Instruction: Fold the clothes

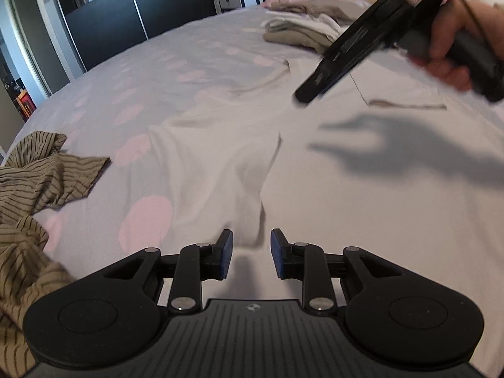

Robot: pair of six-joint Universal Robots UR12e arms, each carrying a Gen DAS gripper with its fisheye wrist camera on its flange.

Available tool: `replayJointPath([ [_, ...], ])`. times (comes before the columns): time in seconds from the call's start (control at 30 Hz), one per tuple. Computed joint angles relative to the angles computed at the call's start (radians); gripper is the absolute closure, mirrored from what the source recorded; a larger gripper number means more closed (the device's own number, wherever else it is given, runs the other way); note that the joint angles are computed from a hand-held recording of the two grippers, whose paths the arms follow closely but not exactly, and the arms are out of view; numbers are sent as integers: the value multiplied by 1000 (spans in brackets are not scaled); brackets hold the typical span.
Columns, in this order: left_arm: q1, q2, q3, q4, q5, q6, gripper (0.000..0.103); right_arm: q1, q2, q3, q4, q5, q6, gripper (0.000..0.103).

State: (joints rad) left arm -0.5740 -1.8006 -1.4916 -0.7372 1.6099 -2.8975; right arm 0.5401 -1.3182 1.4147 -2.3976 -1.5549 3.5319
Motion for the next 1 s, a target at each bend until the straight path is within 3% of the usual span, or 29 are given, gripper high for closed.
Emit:
replayJointPath([
  [0.2,11,49,-13,-117,1,-89,66,-10,-115,102,60,-53,0,59],
  [0.33,17,81,-22,-213,-8,-149,65,-8,-184,160,142,-84,17,59],
  [0.53,5,117,-51,-334,8,-152,65,5,-269,225,298,-90,56,57],
  [0.73,-18,151,-83,-398,36,-160,67,16,-317,262,505,-65,105,57],
  [1.0,-39,164,-60,-514,28,-138,72,26,-380,288,652,-17,132,56],
])
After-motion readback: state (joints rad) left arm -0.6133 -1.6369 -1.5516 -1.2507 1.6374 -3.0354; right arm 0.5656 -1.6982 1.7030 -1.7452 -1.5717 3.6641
